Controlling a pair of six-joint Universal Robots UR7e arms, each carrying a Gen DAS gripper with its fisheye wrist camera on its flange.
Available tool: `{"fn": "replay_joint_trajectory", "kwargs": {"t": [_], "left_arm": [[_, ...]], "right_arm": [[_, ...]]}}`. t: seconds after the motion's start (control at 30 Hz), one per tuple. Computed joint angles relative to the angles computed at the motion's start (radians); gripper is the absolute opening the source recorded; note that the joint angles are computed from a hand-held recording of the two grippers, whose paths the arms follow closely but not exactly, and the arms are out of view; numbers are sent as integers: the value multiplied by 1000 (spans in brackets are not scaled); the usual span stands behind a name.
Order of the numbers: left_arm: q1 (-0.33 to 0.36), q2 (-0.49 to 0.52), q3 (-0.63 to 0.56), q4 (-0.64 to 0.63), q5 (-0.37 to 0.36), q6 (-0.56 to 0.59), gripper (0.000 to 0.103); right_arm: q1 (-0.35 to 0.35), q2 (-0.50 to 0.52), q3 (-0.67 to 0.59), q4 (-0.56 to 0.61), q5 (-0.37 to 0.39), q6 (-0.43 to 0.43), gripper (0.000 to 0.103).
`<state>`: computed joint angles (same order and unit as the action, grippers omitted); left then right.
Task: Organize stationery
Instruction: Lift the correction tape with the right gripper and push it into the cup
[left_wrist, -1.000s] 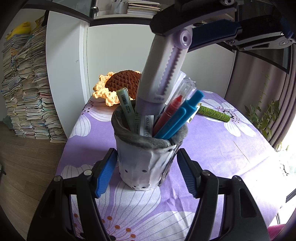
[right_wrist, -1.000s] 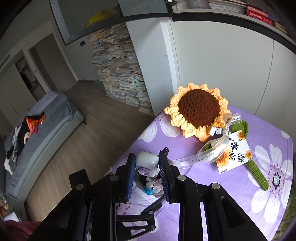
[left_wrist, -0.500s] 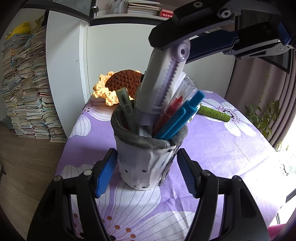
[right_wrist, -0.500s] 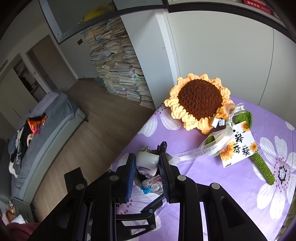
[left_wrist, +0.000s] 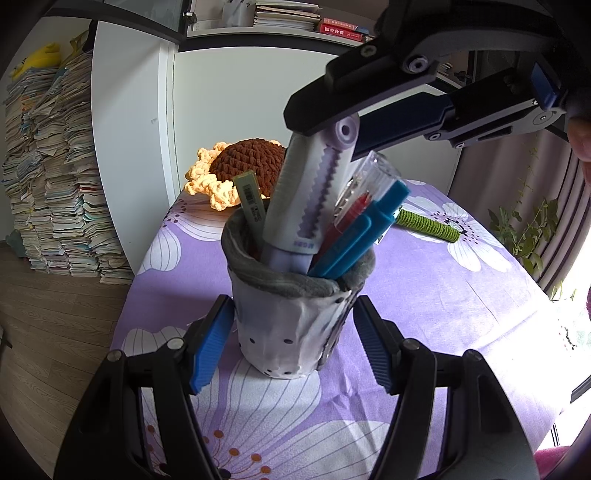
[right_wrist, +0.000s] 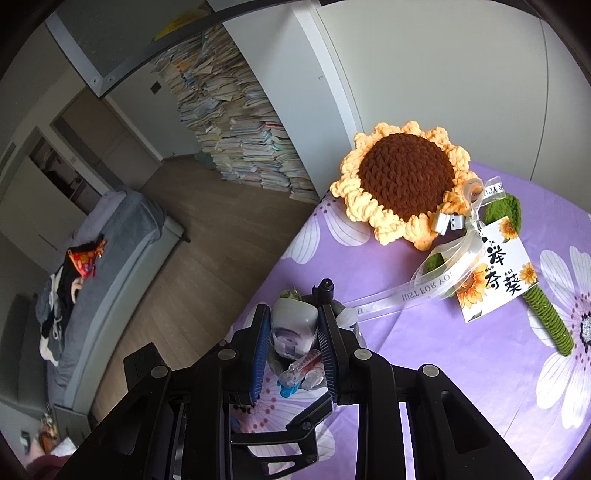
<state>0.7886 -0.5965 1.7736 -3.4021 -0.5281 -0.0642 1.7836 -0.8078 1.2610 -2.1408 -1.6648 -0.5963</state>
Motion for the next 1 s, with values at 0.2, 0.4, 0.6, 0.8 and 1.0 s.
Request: {"fn": "replay_joint_trajectory", "kwargs": {"t": [0.2, 0.4, 0.6, 0.8, 1.0], "left_arm": [[0, -1, 1, 0, 0, 0, 66], [0, -1, 0, 2, 1, 0, 66], [0, -1, 1, 1, 0, -1, 66], [0, -1, 1, 2, 0, -1, 66], [0, -1, 1, 2, 0, -1, 66]], "right_arm": [[-7, -11, 9, -11, 7, 7, 28], [-9, -30, 30, -40, 19, 0, 28], [-21, -58, 64, -107, 30, -1, 28], [-48, -94, 112, -162, 14, 18, 29], [-71, -126, 165, -213, -29, 10, 30]]}}
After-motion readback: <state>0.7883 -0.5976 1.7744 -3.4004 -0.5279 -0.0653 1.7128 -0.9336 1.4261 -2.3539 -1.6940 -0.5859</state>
